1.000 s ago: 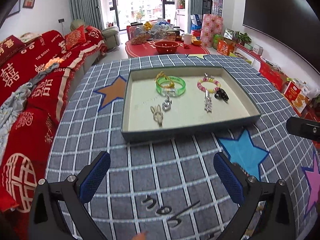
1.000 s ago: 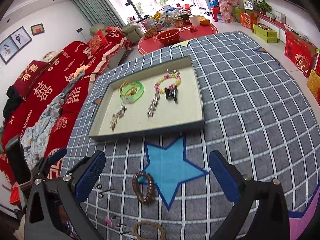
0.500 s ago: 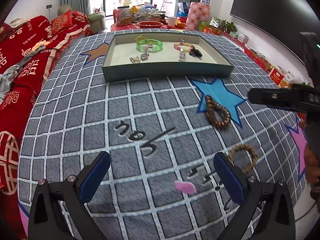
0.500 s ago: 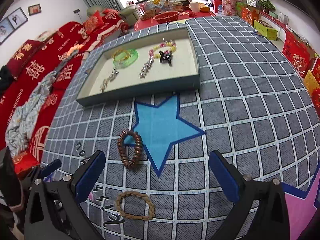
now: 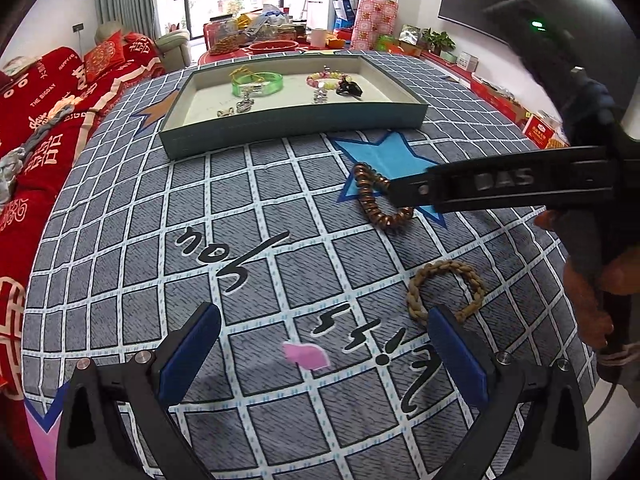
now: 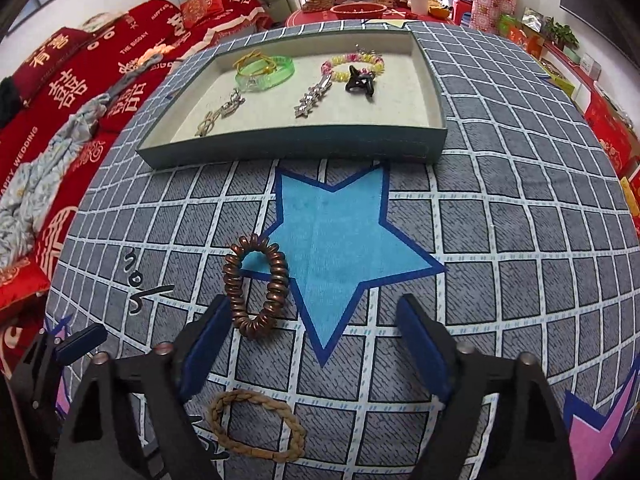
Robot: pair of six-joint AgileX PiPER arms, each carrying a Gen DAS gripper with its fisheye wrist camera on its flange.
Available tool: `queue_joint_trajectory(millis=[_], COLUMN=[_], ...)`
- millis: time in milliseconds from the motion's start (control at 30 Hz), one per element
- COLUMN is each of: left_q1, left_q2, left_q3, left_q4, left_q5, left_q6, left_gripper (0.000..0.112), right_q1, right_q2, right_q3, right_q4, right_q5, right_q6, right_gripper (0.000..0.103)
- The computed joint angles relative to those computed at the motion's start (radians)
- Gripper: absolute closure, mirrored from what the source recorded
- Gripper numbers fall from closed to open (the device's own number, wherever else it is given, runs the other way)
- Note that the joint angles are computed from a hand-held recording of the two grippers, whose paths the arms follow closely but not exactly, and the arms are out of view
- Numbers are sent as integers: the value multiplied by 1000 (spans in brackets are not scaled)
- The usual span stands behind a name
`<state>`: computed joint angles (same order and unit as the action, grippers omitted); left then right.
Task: Organize jewelry
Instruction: 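Withdraw both tools from the box lid toward the coil hair tie and braided bracelet, then grasp the brown coil hair tie with the right tool while the left tool grasps the braided bracelet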
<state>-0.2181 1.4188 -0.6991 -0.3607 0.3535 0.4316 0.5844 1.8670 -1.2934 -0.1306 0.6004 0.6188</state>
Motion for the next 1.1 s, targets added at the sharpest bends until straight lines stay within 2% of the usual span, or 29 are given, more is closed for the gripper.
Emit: queue_joint_trajectory(millis=[33, 167, 233, 400, 533, 633, 667, 700, 900, 967, 1033, 1067, 1100], left_q1=[-5, -31, -42, -80, -105, -118, -120, -123, -153, -164, -173, -177, -175], left_q2=[0, 8, 15, 33, 55, 64, 69, 78, 100, 97, 83, 81, 81], left_q3=[1, -2, -6, -15, -28, -32, -35, -43, -65, -62, -53, -54, -56], left_q4=[6, 32, 39, 56, 71, 60, 48, 47, 67, 77, 41, 24, 8], left_q5=[-3, -16, -19, -30, -29, -34, -33, -23, -18, -22, -22, -17, -10], left_q6=[-6, -30, -39, -55, -68, -55, -41, -37, -35, -40, 4, 28, 47], left_gripper=[9, 9, 9, 9, 10, 11, 17, 27, 35, 43, 71, 80, 94], right_q1=[-1, 18, 32, 75, 72, 57, 47, 38, 6, 1, -2, -5, -7], right_q2=[9, 32, 41, 69, 67, 55, 48, 42, 24, 22, 17, 14, 10], right_q3=[-10, -36, -50, -92, -96, -76, -64, -55, -20, -16, -12, -9, -5], right_q4=[1, -60, -90, -179, -160, -127, -103, -80, 3, 16, 20, 28, 34], right_q5=[6, 30, 47, 103, 100, 73, 56, 43, -6, -14, -23, -27, -31], right_q6=[-7, 8, 9, 24, -2, -20, -33, -44, -87, -90, -86, -89, -91], right_gripper=[30, 38, 48, 60, 89, 89, 89, 89, 89, 89, 89, 89, 89])
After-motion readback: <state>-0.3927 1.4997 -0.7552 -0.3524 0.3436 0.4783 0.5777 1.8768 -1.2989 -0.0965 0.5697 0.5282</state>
